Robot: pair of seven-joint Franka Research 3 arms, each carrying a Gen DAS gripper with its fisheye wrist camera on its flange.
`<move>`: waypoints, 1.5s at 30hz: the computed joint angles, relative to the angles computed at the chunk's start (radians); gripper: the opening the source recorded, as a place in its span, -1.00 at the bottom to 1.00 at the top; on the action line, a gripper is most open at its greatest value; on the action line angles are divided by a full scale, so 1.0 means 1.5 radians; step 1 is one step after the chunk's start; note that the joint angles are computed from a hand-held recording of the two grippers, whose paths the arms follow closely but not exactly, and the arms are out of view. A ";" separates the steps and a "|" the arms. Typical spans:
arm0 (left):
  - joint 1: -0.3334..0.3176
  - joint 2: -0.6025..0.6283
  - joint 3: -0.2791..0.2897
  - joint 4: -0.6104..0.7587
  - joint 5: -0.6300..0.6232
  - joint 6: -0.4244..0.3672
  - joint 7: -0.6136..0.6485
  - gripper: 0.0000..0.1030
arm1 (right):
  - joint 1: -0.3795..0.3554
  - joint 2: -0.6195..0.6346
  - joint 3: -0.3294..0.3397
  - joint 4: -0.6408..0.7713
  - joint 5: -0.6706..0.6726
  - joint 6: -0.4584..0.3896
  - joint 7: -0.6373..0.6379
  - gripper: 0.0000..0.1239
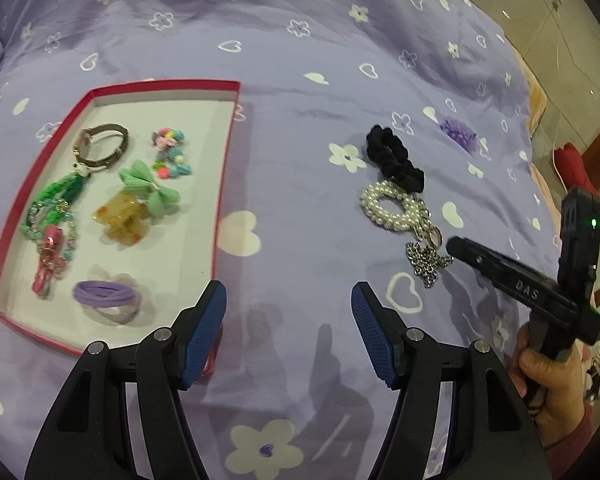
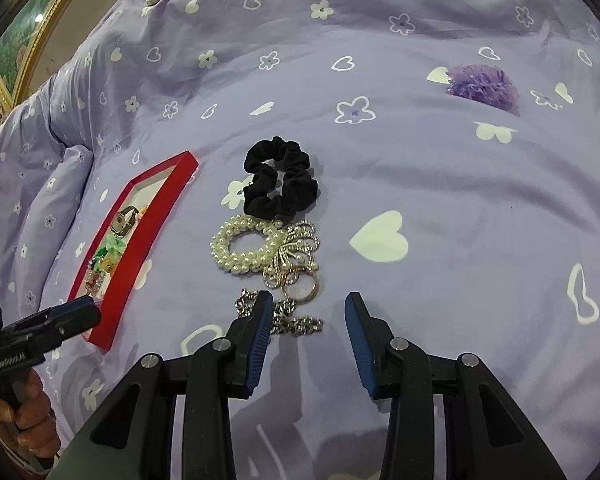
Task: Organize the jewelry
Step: 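Move both open tools back to the pearl bracelet and chain, then grasp the silver chain with the left tool while the right tool grasps the silver ring, then carry the silver chain and ring into the tray and lower them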
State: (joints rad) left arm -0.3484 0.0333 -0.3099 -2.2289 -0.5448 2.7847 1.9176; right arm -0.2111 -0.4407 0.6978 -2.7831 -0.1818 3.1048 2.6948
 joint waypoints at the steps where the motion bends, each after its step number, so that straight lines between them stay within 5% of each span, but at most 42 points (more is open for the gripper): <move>1: -0.001 0.003 -0.001 0.002 0.001 -0.002 -0.001 0.26 | -0.003 0.005 0.001 0.004 -0.003 -0.001 -0.003 -0.36; 6: -0.003 0.018 -0.011 0.012 0.001 -0.011 0.009 0.25 | -0.030 0.041 0.016 0.036 -0.035 -0.007 -0.011 -0.37; 11: -0.004 0.037 -0.025 0.033 -0.001 -0.026 0.036 0.25 | -0.058 0.069 0.029 0.057 -0.091 -0.020 0.016 -0.63; 22: -0.027 0.123 -0.072 0.119 0.074 -0.052 0.032 0.28 | 0.027 -0.045 -0.046 -0.039 -0.005 0.002 0.021 -0.63; 28: -0.058 0.157 -0.068 0.133 0.197 0.005 -0.056 0.28 | 0.076 -0.125 -0.082 -0.096 0.057 -0.009 0.010 -0.63; 29: -0.058 0.161 -0.069 0.134 0.216 0.011 -0.069 0.25 | 0.081 -0.136 -0.085 -0.103 0.065 -0.011 0.009 -0.63; 34: -0.025 0.165 -0.103 0.129 0.250 0.032 -0.067 -0.77 | 0.089 -0.152 -0.082 -0.111 0.088 -0.007 0.005 -0.63; 45: 0.039 0.095 -0.151 0.064 0.091 0.051 0.046 -0.85 | 0.089 -0.133 -0.046 -0.086 0.104 0.004 -0.005 -0.63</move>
State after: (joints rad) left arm -0.2901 0.1756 -0.5371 -2.1335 -0.4087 2.8610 1.9860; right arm -0.0773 -0.6406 0.6290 -2.9123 -0.0253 3.1105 2.6871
